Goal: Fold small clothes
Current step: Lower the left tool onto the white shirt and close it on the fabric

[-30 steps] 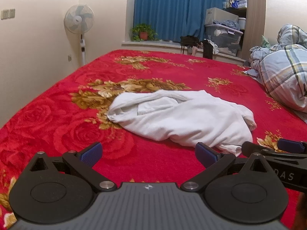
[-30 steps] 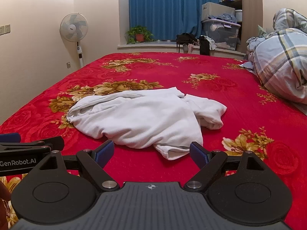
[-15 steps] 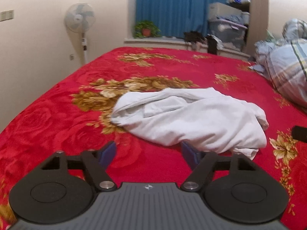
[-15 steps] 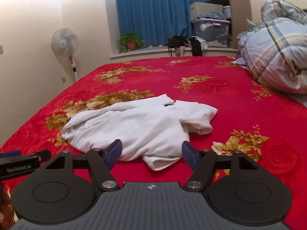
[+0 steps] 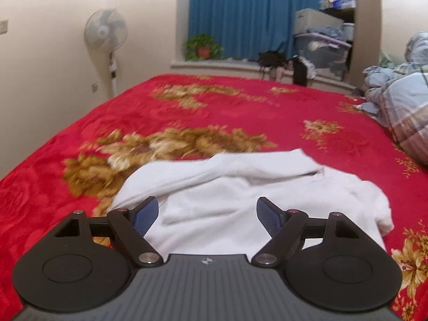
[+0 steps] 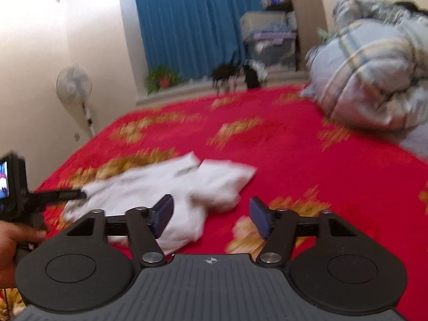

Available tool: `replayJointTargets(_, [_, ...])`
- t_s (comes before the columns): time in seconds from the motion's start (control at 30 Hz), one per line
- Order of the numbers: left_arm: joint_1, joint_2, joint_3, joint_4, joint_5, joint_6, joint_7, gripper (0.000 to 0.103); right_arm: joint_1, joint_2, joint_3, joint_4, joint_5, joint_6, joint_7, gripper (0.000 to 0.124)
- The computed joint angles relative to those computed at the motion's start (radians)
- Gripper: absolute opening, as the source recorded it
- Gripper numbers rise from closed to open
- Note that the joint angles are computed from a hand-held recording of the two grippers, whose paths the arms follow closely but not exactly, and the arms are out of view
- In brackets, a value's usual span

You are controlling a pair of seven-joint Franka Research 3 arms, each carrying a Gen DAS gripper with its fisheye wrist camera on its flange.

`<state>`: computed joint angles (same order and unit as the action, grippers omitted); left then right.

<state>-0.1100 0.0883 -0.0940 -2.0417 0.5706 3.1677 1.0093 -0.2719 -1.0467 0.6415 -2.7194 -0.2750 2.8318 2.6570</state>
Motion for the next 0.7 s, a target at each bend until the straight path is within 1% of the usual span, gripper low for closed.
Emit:
replayJointTargets(0.03, [-0.009,0.019,0.007,0.016,0.022,0.018,-0.006,0.087,-0.028,-0.043,-0.015,-0.032,-0.039,0.035,-0.029,0.079])
replayJointTargets(0.1, [-0.04,0.058,0.023,0.056,0.053,0.018,-0.018,0.092,-0.085,-0.075,-0.039,-0.073,-0.082,0.079,-0.092,0.08])
replayJointTargets(0.17, [-0.077,0.11,0.041,0.117,0.069,-0.011,-0.036,0.097,-0.118,-0.063,-0.065,-0.107,-0.056,0.132,-0.105,0.08])
replayJointTargets(0.23, [-0.056,0.181,-0.018,0.213,-0.012,-0.098,0.019,0.101,-0.15,-0.041,-0.05,-0.123,-0.016,0.158,-0.09,0.08])
replayJointTargets(0.3, [0.008,0.269,-0.139,0.335,-0.173,-0.252,0.174,0.101,-0.149,-0.002,-0.043,-0.118,0.014,0.136,-0.102,0.08])
replayJointTargets(0.33, [0.022,0.308,-0.173,0.391,-0.24,-0.322,0.242,0.099,-0.155,0.012,-0.042,-0.118,0.019,0.156,-0.109,0.08])
replayJointTargets(0.37, [0.018,0.323,-0.172,0.411,-0.263,-0.346,0.261,0.087,-0.168,0.026,-0.034,-0.115,0.021,0.179,-0.119,0.08])
replayJointTargets(0.4, [0.028,0.325,-0.184,0.413,-0.29,-0.354,0.29,0.07,-0.185,0.04,-0.023,-0.106,0.023,0.193,-0.129,0.08])
replayJointTargets(0.43, [0.066,0.324,-0.231,0.413,-0.373,-0.374,0.386,0.026,-0.205,0.055,-0.007,-0.092,0.03,0.201,-0.134,0.08])
replayJointTargets(0.47, [0.093,0.306,-0.259,0.394,-0.427,-0.375,0.459,0.001,-0.217,0.066,0.003,-0.084,0.04,0.21,-0.135,0.08])
replayJointTargets(0.5, [0.107,0.274,-0.265,0.351,-0.433,-0.336,0.488,0.0,-0.226,0.075,0.011,-0.076,0.051,0.221,-0.136,0.08])
replayJointTargets(0.53, [0.154,0.23,-0.306,0.289,-0.507,-0.285,0.585,0.0,-0.224,0.072,0.016,-0.074,0.062,0.223,-0.139,0.08])
replayJointTargets(0.57, [0.228,0.195,-0.382,0.242,-0.626,-0.271,0.72,0.0,-0.23,0.072,0.029,-0.064,0.07,0.223,-0.139,0.08])
replayJointTargets(0.6, [0.301,0.158,-0.455,0.198,-0.736,-0.269,0.846,0.0,-0.24,0.077,0.043,-0.054,0.076,0.228,-0.14,0.08])
replayJointTargets(0.63, [0.36,0.114,-0.506,0.155,-0.837,-0.278,0.964,0.0,-0.241,0.079,0.047,-0.047,0.082,0.231,-0.146,0.08])
replayJointTargets(0.67, [0.412,0.061,-0.547,0.111,-0.947,-0.298,1.084,0.0,-0.242,0.084,0.054,-0.037,0.089,0.229,-0.147,0.08])
replayJointTargets(0.7, [0.445,0.01,-0.564,0.074,-1.047,-0.327,1.186,0.0,-0.245,0.095,0.064,-0.025,0.098,0.227,-0.145,0.079])
